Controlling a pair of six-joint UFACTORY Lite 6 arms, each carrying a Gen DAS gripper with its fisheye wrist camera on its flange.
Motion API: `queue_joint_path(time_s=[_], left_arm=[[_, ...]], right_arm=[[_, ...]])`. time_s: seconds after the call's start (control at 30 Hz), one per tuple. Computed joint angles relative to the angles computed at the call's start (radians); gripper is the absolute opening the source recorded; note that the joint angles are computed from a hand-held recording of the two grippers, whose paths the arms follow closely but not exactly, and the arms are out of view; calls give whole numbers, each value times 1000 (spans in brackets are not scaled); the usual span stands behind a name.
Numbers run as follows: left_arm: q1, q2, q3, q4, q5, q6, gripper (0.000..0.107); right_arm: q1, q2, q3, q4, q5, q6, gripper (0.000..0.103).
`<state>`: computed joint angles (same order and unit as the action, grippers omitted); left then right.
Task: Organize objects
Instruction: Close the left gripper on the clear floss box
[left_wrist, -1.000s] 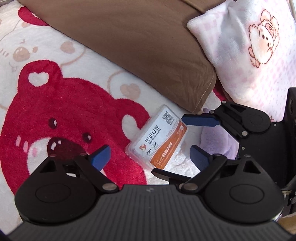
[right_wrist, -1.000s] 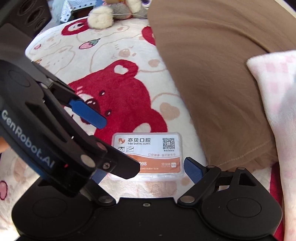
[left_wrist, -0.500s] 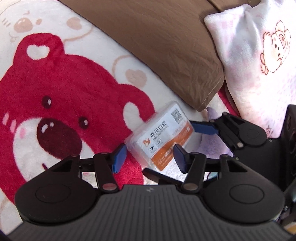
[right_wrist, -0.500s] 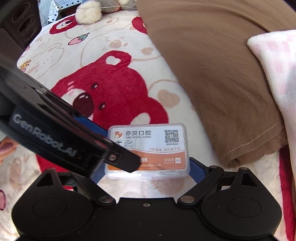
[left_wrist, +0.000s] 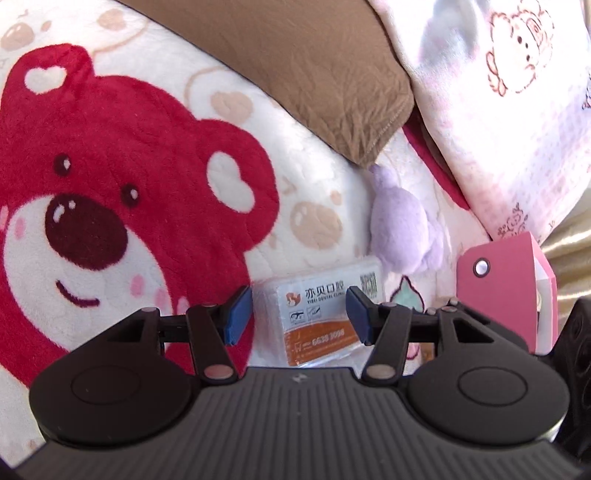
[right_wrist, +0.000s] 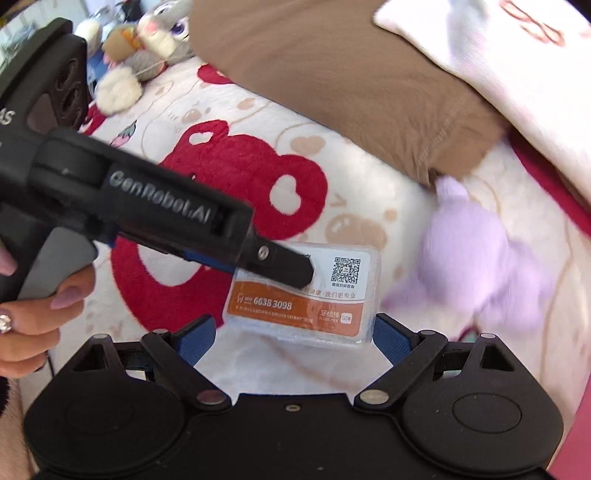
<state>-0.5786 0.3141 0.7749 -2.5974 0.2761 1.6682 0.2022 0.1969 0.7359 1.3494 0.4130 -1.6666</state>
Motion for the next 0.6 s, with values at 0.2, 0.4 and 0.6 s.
queue_joint_path(time_s=[0.2, 0.4, 0.6], left_arm=[[-51, -19, 11, 72, -48, -74, 54], [-83, -7, 46, 74, -121, -89, 53], [-81, 24, 42, -64, -73, 25, 54]], right_arm=[[-54, -147, -190, 210, 28, -166, 93], [-15, -136, -244, 578, -15, -507, 92], [25, -83, -234, 760, -30, -742, 89]])
